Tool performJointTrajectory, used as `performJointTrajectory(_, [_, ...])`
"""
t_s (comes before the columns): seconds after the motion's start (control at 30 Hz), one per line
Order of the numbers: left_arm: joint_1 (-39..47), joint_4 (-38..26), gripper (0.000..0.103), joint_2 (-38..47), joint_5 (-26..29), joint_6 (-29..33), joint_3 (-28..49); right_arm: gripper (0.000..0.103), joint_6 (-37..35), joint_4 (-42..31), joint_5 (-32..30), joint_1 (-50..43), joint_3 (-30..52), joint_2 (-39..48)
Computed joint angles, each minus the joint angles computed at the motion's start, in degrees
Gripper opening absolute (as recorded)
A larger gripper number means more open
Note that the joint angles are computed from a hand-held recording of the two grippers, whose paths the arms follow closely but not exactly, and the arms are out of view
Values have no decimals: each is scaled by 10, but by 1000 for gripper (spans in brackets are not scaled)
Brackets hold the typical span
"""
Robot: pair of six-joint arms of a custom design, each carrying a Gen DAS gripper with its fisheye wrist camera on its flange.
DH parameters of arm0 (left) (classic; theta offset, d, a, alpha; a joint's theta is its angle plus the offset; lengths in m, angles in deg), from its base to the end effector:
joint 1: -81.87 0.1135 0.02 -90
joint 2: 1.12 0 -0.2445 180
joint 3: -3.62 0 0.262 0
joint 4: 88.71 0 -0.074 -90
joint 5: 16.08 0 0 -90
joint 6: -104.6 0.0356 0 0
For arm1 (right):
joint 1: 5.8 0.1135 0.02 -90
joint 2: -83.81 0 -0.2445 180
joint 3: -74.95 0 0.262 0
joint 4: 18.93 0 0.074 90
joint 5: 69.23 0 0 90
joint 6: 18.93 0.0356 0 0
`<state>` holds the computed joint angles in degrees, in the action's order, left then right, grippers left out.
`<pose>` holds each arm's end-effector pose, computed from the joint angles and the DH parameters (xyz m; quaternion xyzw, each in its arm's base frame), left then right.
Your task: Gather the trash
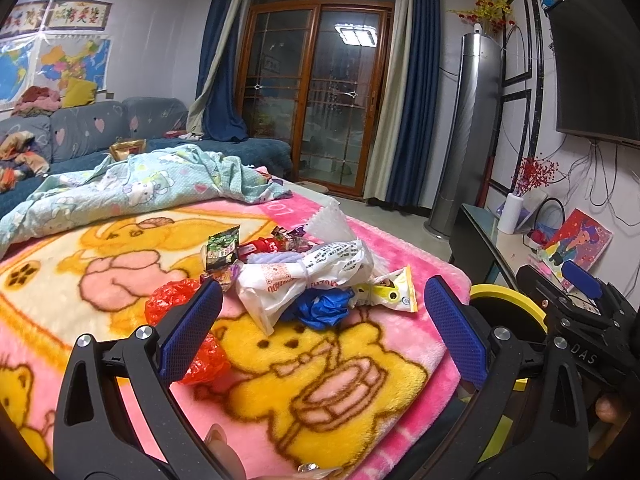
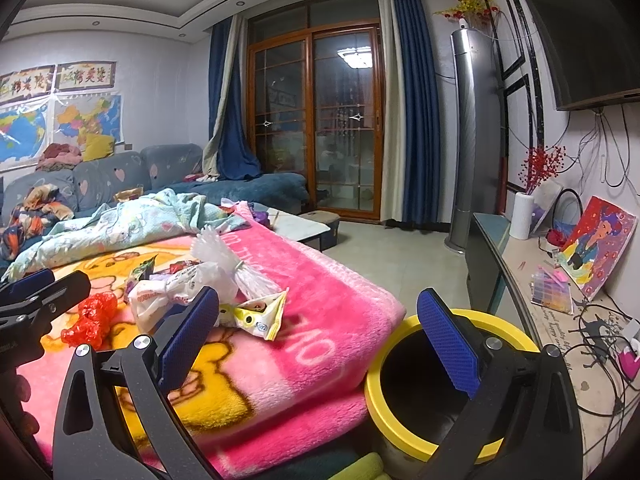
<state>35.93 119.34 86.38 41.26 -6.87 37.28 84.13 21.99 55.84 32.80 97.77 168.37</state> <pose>0.1929 -0.1717 0.1010 0.0262 0.8261 -0.0849 0.5565 0.1826 0.1196 0.0895 -0.0067 0.8034 0.0126 0.5953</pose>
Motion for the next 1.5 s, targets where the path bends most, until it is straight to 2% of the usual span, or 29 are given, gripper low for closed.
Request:
performJointTrajectory(0.03, [-5, -7, 93, -1, -7, -6, 1, 97, -1, -3, -4, 0, 2, 1])
performJointTrajectory(0.1, [23, 17, 93, 14, 17, 1, -4, 97, -3, -7, -16, 0, 8, 8])
performJointTrajectory(0.37, [71, -8, 93, -4, 42, -18, -15, 97, -1, -66, -84, -15, 58, 26])
performJointTrajectory(0.8, [207, -43, 93, -37, 100, -48, -42, 97, -21, -182, -190, -24, 246, 144])
performJointTrajectory(1.0, [284, -59, 93, -10, 160, -63, -30, 97, -41, -239, -211, -39, 344, 209])
performJointTrajectory(1.13, [322, -78, 93, 37, 220, -68, 5, 96, -27, -281, -242, -63, 405, 253])
performJointTrajectory(1.23, [339, -87, 93, 74, 268, -68, 35, 88, -19, -308, -267, -79, 445, 285])
performJointTrajectory(1.27, [341, -84, 93, 83, 278, -69, 40, 82, -16, -318, -277, -85, 457, 294])
performJointTrajectory(1.33, [342, -86, 92, 100, 289, -72, 52, 79, -8, -339, -307, -98, 480, 310])
performJointTrajectory(1.37, [343, -90, 92, 112, 298, -76, 60, 71, -4, -346, -322, -103, 491, 319])
performJointTrajectory(1.4, [345, -87, 90, 119, 306, -79, 62, 57, 2, -352, -340, -110, 497, 325])
performJointTrajectory(1.43, [347, -80, 83, 129, 321, -83, 63, 51, 5, -352, -351, -112, 499, 329])
performJointTrajectory(1.47, [347, -84, 79, 138, 329, -85, 68, 39, 5, -354, -363, -114, 500, 331])
performJointTrajectory(1.5, [345, -86, 72, 142, 329, -84, 71, 36, 3, -348, -370, -115, 495, 329])
